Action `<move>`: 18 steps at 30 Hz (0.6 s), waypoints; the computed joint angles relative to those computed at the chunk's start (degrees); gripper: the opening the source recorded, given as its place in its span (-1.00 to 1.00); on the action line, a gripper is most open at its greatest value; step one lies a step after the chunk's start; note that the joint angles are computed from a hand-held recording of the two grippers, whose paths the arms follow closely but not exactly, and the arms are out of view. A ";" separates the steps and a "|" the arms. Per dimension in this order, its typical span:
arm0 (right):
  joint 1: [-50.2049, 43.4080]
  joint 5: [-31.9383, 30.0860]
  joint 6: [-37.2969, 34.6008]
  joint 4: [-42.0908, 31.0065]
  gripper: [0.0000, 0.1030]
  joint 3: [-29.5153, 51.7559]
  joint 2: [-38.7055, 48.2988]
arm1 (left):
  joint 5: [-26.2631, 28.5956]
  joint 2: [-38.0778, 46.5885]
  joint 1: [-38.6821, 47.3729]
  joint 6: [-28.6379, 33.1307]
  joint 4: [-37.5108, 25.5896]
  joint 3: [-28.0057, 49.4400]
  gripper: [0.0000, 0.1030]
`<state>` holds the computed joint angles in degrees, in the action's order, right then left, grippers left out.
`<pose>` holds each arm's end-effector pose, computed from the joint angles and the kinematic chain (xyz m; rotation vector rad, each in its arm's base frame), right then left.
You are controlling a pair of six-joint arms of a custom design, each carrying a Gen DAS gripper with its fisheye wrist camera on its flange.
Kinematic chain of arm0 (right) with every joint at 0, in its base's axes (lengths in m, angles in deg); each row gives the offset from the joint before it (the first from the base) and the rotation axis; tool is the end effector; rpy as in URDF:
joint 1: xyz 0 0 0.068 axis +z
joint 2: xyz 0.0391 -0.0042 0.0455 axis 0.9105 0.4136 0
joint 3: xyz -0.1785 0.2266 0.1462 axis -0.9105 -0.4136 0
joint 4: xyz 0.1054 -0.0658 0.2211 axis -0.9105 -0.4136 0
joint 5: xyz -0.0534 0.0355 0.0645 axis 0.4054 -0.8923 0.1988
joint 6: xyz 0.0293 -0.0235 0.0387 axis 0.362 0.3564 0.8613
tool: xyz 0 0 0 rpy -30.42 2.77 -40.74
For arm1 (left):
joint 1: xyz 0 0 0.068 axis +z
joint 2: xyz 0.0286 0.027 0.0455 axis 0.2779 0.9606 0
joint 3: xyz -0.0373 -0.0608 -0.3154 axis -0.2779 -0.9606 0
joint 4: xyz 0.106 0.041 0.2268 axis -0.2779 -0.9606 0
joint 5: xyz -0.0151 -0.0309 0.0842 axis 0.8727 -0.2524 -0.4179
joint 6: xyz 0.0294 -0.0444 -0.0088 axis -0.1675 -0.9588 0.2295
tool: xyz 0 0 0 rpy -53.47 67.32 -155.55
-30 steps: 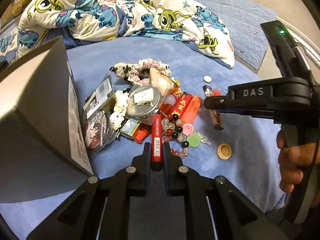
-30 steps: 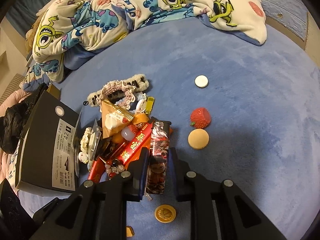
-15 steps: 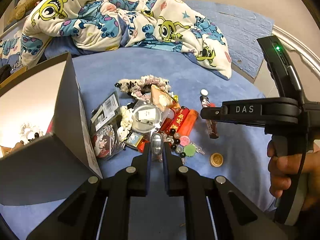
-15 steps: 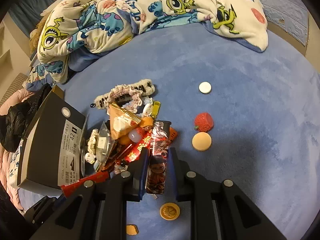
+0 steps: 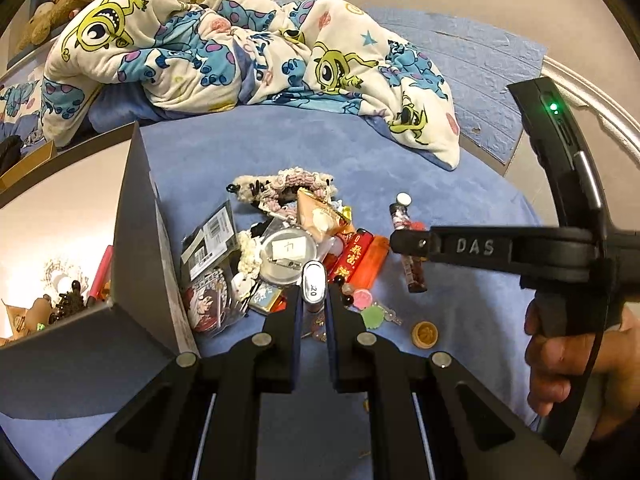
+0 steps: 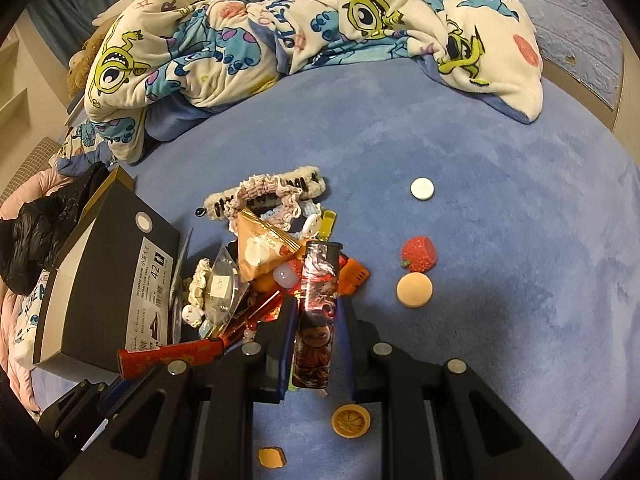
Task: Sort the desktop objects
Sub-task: 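Carry the lipstick and printed lighter into the box and release both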
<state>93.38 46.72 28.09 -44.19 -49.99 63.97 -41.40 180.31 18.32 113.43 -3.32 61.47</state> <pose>0.2243 0.1056 0.1549 0.7366 2.3884 0.2051 0.2529 -0.0102 0.1535 0.7897 2.2616 -0.5009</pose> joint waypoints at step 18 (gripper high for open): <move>3.76 4.90 -3.09 -11.03 -0.61 9.12 -0.86 | 1.82 -4.17 2.46 0.12 -7.00 6.02 -0.79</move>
